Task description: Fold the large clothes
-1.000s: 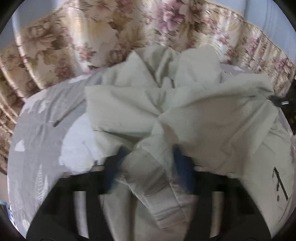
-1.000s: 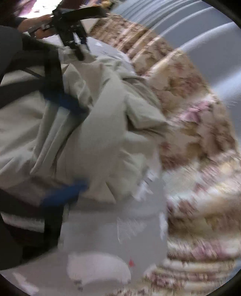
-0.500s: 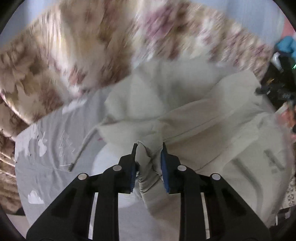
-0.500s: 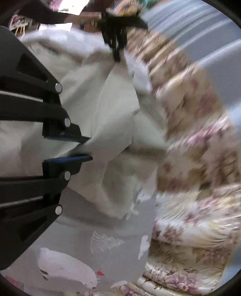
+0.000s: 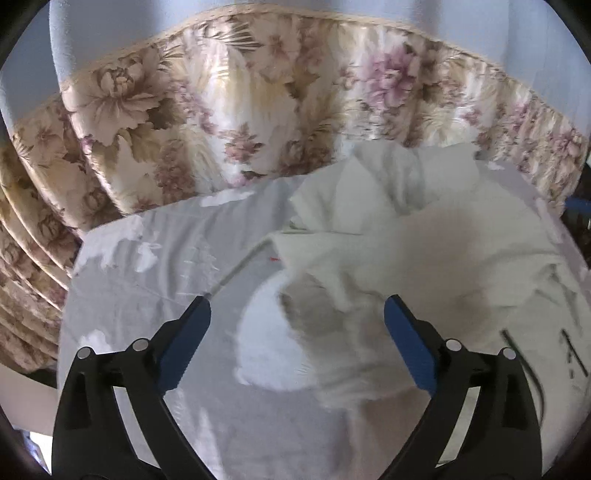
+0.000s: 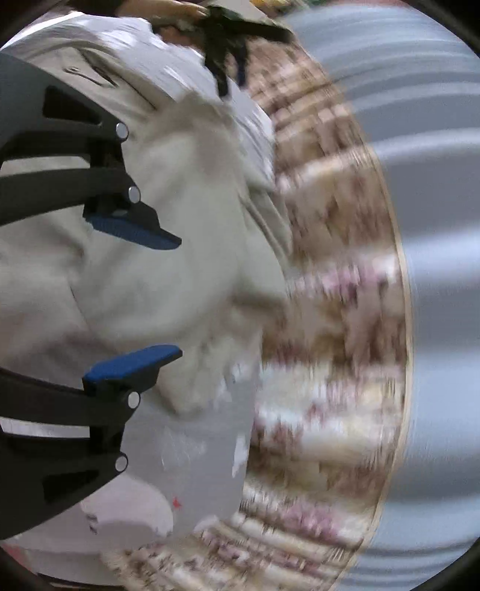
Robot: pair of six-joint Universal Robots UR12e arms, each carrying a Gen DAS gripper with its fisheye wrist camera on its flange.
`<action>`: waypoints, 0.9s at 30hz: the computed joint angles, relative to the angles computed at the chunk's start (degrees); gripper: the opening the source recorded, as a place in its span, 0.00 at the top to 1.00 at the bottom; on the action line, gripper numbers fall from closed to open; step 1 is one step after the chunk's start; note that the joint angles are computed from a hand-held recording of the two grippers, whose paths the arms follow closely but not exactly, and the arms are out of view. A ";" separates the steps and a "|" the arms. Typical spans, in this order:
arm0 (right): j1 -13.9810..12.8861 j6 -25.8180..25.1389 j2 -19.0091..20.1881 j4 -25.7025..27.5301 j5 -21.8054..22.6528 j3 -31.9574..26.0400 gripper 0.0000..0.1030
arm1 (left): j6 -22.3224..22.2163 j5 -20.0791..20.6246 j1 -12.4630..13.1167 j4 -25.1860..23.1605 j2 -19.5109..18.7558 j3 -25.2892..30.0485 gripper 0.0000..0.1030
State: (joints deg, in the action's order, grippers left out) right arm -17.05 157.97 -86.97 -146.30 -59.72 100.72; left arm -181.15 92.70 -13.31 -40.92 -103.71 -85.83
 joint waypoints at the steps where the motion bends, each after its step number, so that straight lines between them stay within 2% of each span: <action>1: 0.40 -0.73 -0.30 -0.70 -0.23 0.84 0.48 | 0.18 -0.37 -0.38 -0.10 -0.50 0.29 0.08; 3: 2.71 -4.15 0.36 -1.94 -6.08 1.70 0.55 | 1.37 0.65 -1.45 -2.45 -1.92 1.13 0.10; 4: 3.22 -5.56 0.62 -1.59 -8.36 1.84 0.68 | 1.76 1.62 -1.98 -3.86 -2.73 1.58 0.14; 5: 3.69 -7.18 1.02 -0.30 -11.75 1.97 0.73 | 1.88 2.11 -2.40 -5.68 -3.42 1.76 0.17; 6: 3.45 -8.59 1.04 1.26 -12.87 2.23 0.73 | 1.64 1.65 -2.44 -6.16 -3.44 1.30 0.17; 7: 3.14 -9.87 1.00 1.62 -14.12 2.66 0.79 | 1.28 0.46 -2.31 -6.19 -3.22 0.62 0.17; 8: 2.95 -11.31 0.82 0.53 -16.70 3.43 0.79 | 1.09 -1.07 -2.07 -6.38 -2.94 0.00 0.17; 9: 2.45 -11.89 0.69 0.66 -17.50 3.67 0.78 | 1.00 -2.12 -1.94 -6.04 -2.55 -0.78 0.17; 11: 1.18 -10.46 0.96 1.77 -15.91 3.17 0.63 | 1.01 -2.19 -2.00 -4.65 -2.38 -1.53 0.11; 13: 1.39 -9.72 1.76 2.22 -16.82 2.07 0.60 | 0.33 -0.67 -2.22 -4.59 -3.22 -0.71 0.05; 15: 1.93 -10.47 1.87 4.14 -18.08 1.00 0.60 | -0.12 -1.12 -1.94 -5.45 -3.65 0.15 0.04; 16: 1.65 -10.56 1.63 5.55 -17.01 0.40 0.61 | -0.10 -0.88 -1.96 -5.82 -3.55 0.30 0.04; 18: 0.44 -9.38 0.58 7.70 -12.65 -0.15 0.60 | 0.88 1.79 -2.36 -5.79 -2.38 -0.28 0.04; 19: -0.61 -8.32 -0.20 7.98 -8.50 -0.37 0.60 | 1.19 2.72 -2.65 -5.15 -1.83 -0.91 0.05; 22: -1.26 -3.93 -0.01 5.61 -2.28 -1.93 0.59 | 1.47 3.66 -2.68 -3.57 -0.37 -1.28 0.05; 25: 0.61 -1.44 2.26 2.39 -3.27 -4.07 0.59 | -0.63 2.43 -2.31 -1.08 -0.52 -0.35 0.05; 27: 2.08 -1.32 4.05 2.41 -5.46 -5.33 0.59 | -1.97 3.86 -2.31 -0.42 -2.09 1.15 0.05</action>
State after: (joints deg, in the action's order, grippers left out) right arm -14.97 156.65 -82.92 -143.89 -65.18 95.38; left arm -183.12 96.55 -15.62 -41.34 -105.80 -84.68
